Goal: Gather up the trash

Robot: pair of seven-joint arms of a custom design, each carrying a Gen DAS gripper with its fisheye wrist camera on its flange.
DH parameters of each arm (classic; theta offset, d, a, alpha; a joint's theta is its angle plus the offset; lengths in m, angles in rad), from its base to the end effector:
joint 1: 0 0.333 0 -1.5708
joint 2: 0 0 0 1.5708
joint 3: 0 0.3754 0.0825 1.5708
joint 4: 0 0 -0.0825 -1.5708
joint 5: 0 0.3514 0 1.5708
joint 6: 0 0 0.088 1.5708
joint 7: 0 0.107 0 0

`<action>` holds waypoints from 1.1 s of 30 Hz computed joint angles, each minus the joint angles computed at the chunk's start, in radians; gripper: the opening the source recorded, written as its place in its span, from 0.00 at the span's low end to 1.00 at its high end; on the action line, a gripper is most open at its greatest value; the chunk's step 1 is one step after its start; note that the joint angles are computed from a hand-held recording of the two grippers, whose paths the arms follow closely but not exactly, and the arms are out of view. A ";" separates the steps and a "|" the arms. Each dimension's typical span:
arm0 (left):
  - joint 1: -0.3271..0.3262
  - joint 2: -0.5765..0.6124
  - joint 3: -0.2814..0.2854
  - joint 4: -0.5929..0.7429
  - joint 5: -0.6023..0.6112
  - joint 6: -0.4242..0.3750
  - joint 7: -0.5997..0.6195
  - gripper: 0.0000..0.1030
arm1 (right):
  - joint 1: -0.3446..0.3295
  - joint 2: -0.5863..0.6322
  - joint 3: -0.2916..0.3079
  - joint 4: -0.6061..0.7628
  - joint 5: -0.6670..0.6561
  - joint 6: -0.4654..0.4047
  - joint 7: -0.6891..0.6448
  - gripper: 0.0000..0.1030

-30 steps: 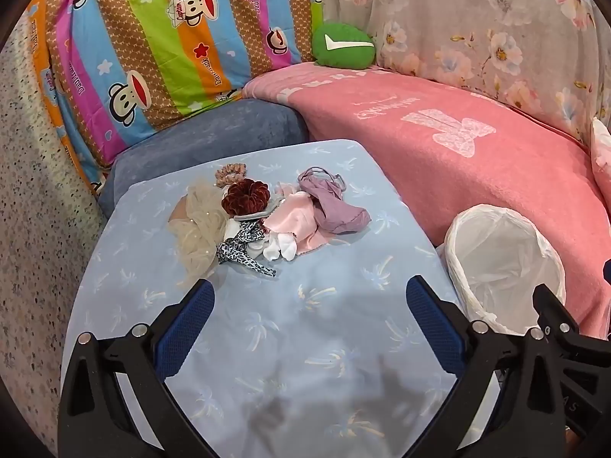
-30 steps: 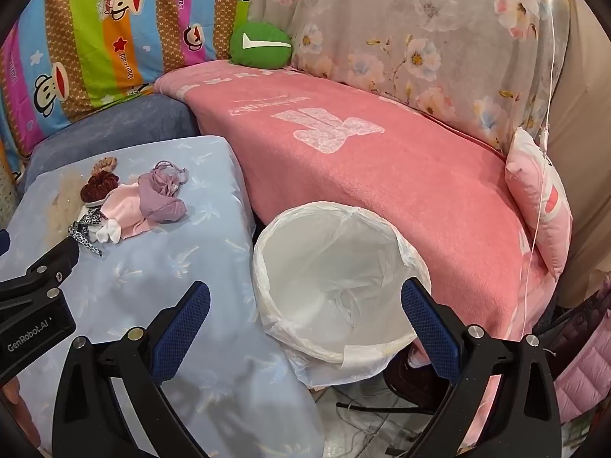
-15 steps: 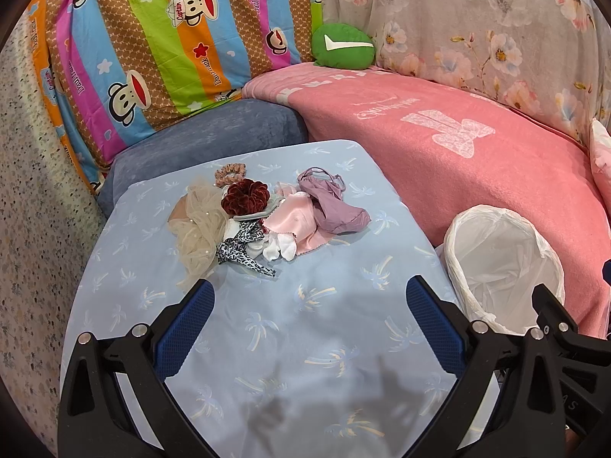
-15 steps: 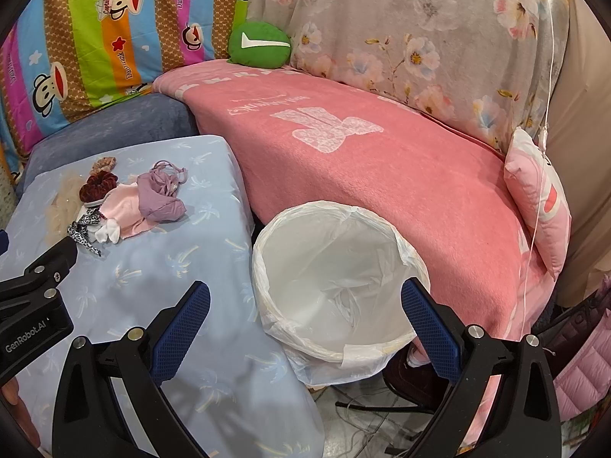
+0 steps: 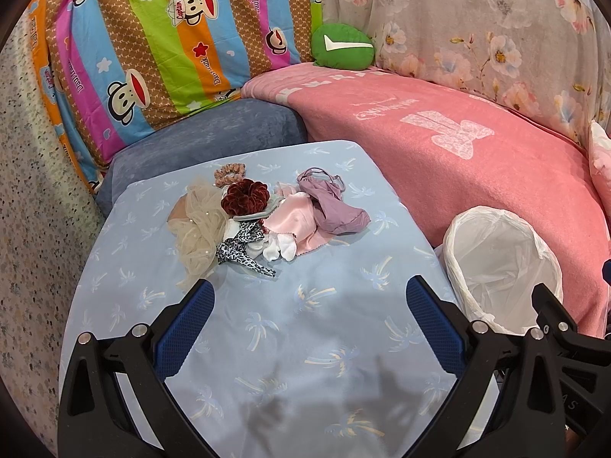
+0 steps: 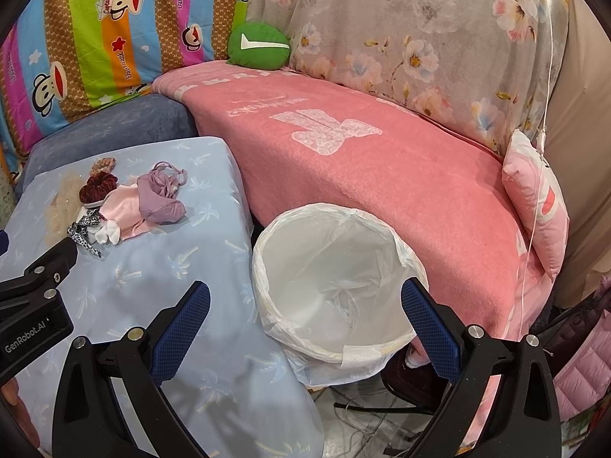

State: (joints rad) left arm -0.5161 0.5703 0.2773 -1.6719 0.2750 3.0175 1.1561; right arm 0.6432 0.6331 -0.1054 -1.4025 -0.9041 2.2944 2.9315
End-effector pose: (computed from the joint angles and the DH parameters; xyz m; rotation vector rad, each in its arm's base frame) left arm 0.6938 -0.2384 0.4421 -1.5690 1.8952 -0.7505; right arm 0.6468 0.3908 0.4325 -1.5846 2.0488 -1.0340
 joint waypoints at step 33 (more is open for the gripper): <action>0.290 0.073 -0.297 0.105 -0.257 -0.068 0.317 0.93 | 0.013 0.181 -0.030 0.263 0.102 0.019 -0.008 0.94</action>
